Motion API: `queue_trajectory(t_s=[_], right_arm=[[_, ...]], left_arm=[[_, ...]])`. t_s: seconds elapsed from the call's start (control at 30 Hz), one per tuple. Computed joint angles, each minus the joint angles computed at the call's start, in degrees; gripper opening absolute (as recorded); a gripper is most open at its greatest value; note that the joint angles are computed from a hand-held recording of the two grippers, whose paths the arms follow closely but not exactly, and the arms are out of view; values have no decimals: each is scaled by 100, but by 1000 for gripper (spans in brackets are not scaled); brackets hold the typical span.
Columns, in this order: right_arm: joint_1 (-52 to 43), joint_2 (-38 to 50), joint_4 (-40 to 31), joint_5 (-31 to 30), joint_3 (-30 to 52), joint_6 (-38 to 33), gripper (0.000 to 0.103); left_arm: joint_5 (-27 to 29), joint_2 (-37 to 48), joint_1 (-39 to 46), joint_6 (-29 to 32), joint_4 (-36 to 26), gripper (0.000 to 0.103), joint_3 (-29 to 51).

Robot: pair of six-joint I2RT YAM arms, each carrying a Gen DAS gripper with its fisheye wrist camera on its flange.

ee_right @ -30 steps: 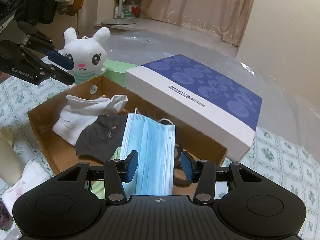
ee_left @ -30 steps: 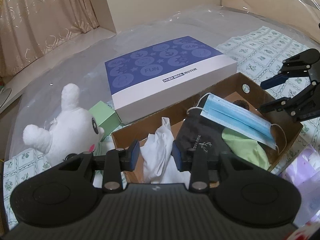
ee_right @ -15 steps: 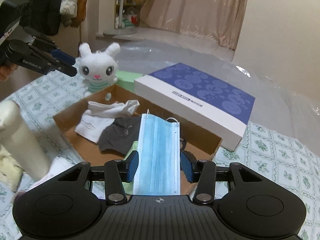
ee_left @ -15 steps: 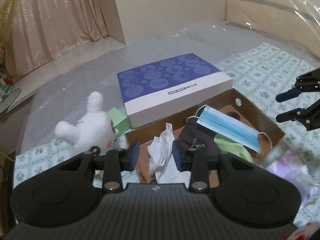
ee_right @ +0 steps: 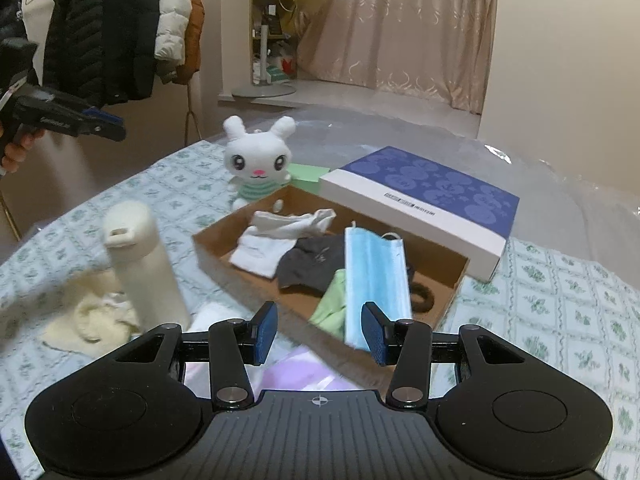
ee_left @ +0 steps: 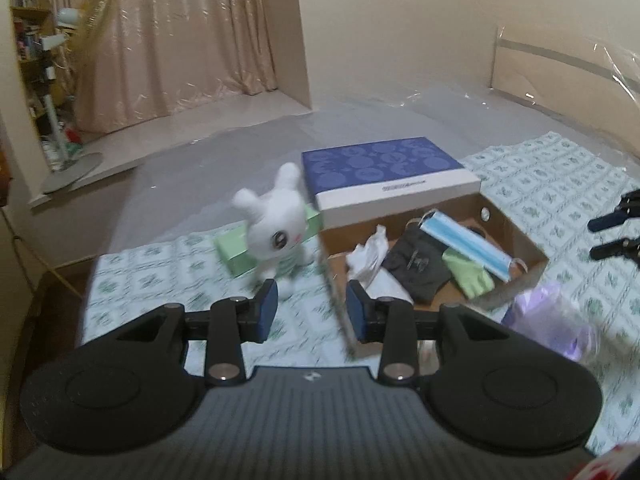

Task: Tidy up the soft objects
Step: 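Move both grippers back over the yellow towel and clear plastic bag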

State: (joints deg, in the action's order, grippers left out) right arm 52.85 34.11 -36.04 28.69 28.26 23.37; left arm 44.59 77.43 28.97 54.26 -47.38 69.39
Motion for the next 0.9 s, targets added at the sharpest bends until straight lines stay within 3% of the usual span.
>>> queue_trajectory(t_s=[0.17,0.27,0.47,0.63,0.77,0.9], right_arm=[[1941,263,-713,1343,189,1630,47],[2829,573,-834,1841,256,2498,47],[4032,1625,-891,2540,327,4294,47],[4471,2508,-1419,2800,395,5846,47],[4346,2575,-1412,2624,191,6292,47],[3973,2489,-867,2513,-82,5914,47]], left_arm=[[422,-161,1102,1226,-913,36,-228],[499,-160,1686,1950,-1428,36,-392],[538,-136,2750,3318,-2172,38,-856],[449,-29,3324,3862,-2226,40,-1205],[301,-64,3400,3797,-1760,41,-1589],[251,-61,3357,3716,-1505,47,-1879]])
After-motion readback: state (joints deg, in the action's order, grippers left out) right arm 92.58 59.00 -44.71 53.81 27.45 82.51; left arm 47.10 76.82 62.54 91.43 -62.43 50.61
